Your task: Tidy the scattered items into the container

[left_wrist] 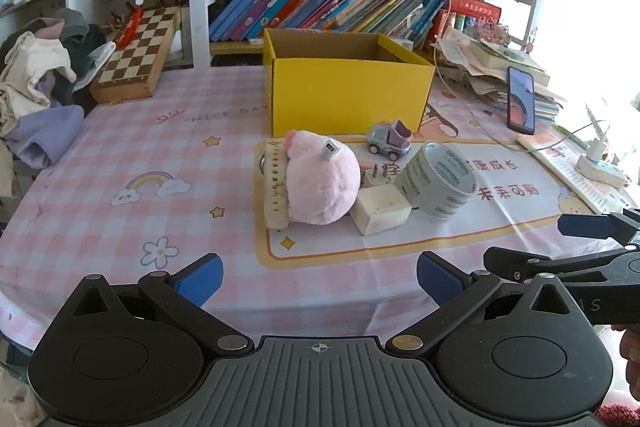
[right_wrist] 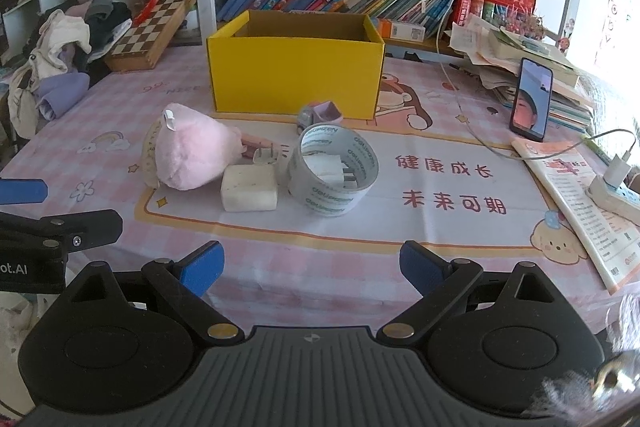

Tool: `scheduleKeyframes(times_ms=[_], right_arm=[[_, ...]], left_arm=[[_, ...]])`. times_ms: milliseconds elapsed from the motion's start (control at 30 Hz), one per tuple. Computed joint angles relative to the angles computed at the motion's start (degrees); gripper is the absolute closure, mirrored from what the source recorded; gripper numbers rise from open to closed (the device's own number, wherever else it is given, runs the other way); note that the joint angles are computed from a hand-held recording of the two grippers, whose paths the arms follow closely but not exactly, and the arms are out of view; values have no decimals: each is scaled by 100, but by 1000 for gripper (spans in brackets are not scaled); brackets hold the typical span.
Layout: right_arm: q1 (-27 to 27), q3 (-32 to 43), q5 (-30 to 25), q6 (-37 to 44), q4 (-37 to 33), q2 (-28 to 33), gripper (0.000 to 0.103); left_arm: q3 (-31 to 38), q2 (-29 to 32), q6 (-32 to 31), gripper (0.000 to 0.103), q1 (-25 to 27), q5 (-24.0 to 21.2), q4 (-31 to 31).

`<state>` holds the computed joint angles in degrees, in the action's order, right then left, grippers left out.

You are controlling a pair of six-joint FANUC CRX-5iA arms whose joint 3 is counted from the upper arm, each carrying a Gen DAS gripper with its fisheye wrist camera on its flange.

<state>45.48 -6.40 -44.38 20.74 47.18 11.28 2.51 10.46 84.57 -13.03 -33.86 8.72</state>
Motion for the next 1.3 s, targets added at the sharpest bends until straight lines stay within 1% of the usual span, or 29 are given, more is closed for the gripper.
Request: scheduleKeyframes(times_ms=[333,1300], right_arm=[[-82,142,46,154,-172,104,7],[-406,840,16,1030,-892,580,7]], left_arm=[[195,134,142,0,-8,-100,-135],[872,692,431,0,-31,-407,-313]])
